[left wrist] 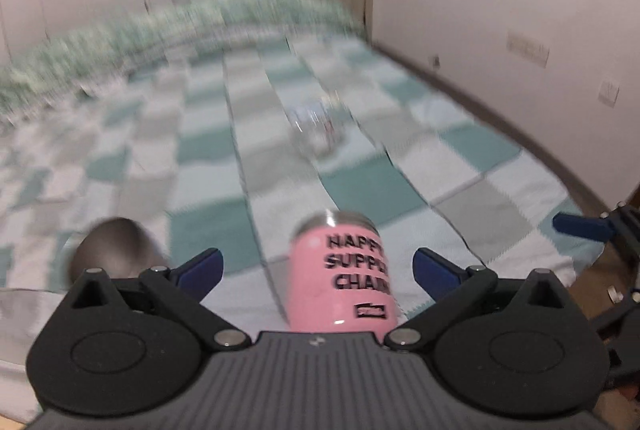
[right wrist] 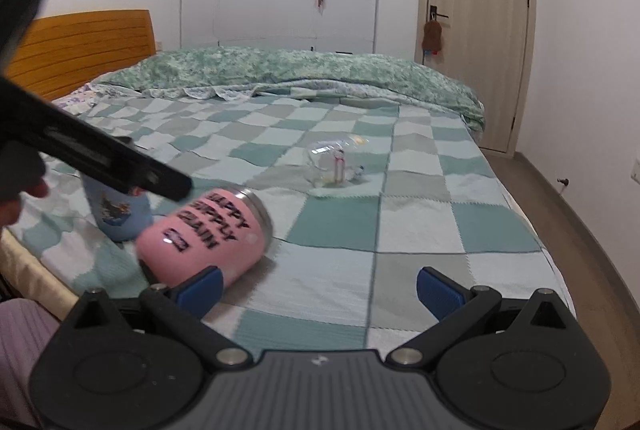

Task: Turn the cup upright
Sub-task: 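Hold the pink cup in the left tool while the right tool grasps its body, then rotate the pink cup with the right tool until its rim faces up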

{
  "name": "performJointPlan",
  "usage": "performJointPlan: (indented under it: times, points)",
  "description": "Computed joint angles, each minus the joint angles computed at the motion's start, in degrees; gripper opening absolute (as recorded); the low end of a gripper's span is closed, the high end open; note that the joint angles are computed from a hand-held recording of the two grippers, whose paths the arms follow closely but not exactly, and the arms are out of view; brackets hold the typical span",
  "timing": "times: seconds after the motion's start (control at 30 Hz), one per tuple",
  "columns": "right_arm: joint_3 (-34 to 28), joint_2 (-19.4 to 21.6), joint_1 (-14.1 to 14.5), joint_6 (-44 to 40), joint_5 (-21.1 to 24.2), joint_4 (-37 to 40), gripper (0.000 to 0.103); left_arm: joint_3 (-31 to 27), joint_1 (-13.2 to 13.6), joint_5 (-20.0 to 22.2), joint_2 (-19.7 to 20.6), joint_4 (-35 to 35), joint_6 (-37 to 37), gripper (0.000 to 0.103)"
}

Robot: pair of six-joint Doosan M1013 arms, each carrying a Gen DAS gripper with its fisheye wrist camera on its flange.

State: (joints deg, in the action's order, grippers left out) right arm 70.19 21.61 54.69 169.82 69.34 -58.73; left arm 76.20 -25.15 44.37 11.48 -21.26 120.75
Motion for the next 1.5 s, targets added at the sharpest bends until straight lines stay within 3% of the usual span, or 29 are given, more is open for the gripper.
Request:
performJointPlan:
  times: [0.13,0.2,0.53,0.8,1.07,1.27,1.3,1.5]
  points:
    - [-3.33,1.66,0.73,-1.09,0.7,0.42,0.103,6.21,2.66,-7.28,-4.08,-7.73,5.87,0.103]
    - [-5.53,2.86,0.95,-1.91,1.05,1.34,0.103,8.22,3.81,-8.7,-5.25,-9.34,6.51,0.103]
    - [-18.24,9.46,-0.42,-5.39,3.07,10.76,0.103,11.45,9.25,-8.25,-4.88,-13.67,8.59,0.103]
    - [-28.56,14.62,-5.66,-4.19,7.46,24.36,0.103,10.02,10.27,-7.67,-2.14,-13.68,10.74,0.103]
    - [-38.09,20.02,-11.42,-3.66,14.96,36.67,0.101,7.79,10.28,-6.0,0.87,-15.25,14.59,0.103]
    - [-39.12,21.32,-13.66,-1.81,16.0,43.73,0.089,7.42,10.51,-5.45,2.01,-19.34,21.31,0.103]
    - [-40.57,22.13,-13.62,-2.07,17.77,43.49,0.086,7.16,10.51,-5.22,2.27,-19.26,21.34,0.103]
    - [-34.83,18.97,-11.68,-5.79,10.75,37.55,0.085,6.63,10.71,-5.02,2.91,-19.08,20.48,0.103]
